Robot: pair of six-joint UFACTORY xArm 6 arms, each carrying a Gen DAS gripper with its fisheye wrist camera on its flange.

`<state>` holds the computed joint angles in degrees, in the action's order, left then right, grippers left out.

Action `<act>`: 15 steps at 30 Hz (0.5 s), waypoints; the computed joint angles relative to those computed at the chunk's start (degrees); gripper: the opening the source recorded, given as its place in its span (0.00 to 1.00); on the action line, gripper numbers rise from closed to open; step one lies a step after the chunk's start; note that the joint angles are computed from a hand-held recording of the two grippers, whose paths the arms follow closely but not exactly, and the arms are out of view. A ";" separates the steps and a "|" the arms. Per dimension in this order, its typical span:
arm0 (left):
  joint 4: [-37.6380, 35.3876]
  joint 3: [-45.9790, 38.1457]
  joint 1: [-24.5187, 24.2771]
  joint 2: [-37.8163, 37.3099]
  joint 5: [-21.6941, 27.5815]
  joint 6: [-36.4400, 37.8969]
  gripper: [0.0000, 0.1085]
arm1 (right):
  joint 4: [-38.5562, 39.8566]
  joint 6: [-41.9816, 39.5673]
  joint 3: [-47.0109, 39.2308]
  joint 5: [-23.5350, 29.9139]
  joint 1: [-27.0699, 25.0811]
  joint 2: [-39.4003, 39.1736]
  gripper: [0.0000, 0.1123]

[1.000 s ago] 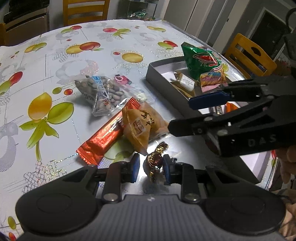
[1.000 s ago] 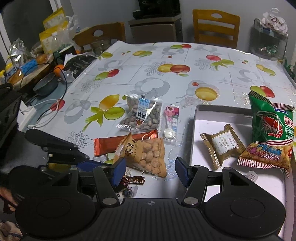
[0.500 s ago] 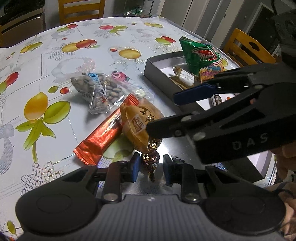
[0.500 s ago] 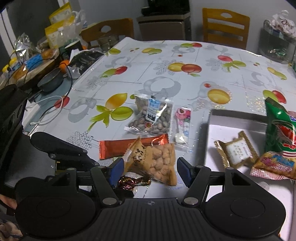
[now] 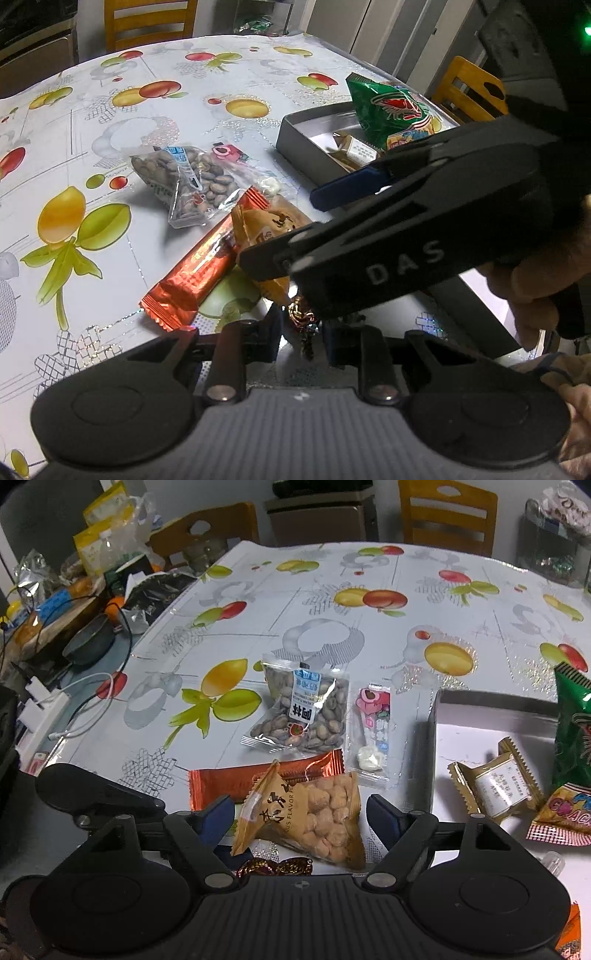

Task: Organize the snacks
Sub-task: 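Close the right tool on the peanut bag while the left tool grasps the gold chocolate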

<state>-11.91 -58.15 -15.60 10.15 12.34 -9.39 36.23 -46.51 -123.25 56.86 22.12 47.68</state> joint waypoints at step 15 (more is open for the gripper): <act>2.88 0.24 0.10 -0.16 0.00 -0.64 0.17 | -1.51 -1.92 0.24 -1.26 0.73 0.94 0.58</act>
<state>-9.03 -57.92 -15.50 9.99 12.34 -10.04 34.72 -48.44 -123.01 55.60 22.85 48.62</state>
